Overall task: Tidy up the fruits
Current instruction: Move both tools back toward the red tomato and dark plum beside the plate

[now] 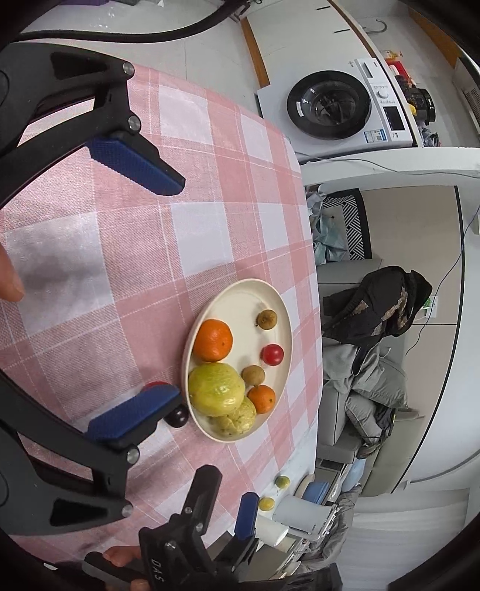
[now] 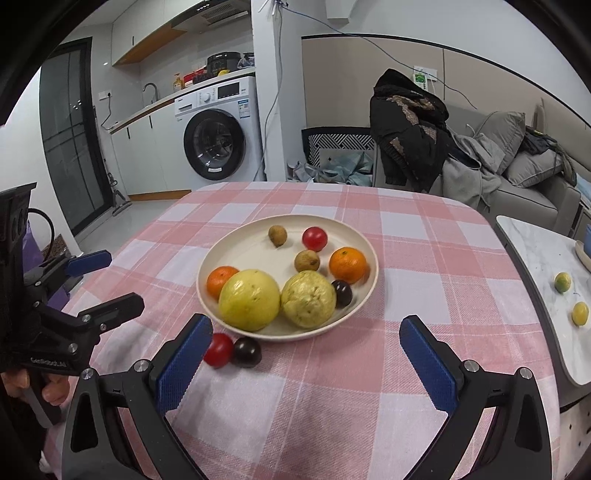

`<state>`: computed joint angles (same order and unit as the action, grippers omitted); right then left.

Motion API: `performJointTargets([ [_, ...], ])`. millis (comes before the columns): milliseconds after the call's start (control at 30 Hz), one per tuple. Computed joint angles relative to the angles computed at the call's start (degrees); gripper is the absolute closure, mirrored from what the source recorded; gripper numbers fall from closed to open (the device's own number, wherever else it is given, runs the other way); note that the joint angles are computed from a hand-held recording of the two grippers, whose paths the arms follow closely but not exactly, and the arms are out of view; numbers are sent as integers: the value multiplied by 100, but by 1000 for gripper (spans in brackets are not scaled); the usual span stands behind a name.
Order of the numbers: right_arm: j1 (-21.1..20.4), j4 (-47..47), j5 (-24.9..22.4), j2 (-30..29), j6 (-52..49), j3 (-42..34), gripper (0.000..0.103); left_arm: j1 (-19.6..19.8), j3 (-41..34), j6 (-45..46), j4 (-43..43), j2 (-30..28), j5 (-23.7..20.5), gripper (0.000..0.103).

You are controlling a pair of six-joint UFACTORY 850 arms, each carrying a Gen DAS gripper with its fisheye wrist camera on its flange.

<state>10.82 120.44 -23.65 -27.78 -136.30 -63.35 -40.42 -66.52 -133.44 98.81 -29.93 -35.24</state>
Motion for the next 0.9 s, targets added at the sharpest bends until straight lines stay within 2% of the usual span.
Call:
performJointTargets([
  [167, 101, 404, 239, 28, -622, 82, 0, -6, 133, -303, 161, 33, 73, 1],
  [333, 91, 290, 209, 22, -580, 109, 0, -44, 113, -110, 78, 1, 31, 1],
  [900, -58, -633, 276, -97, 452, -98, 0, -29, -39, 69, -56, -118, 261, 1],
])
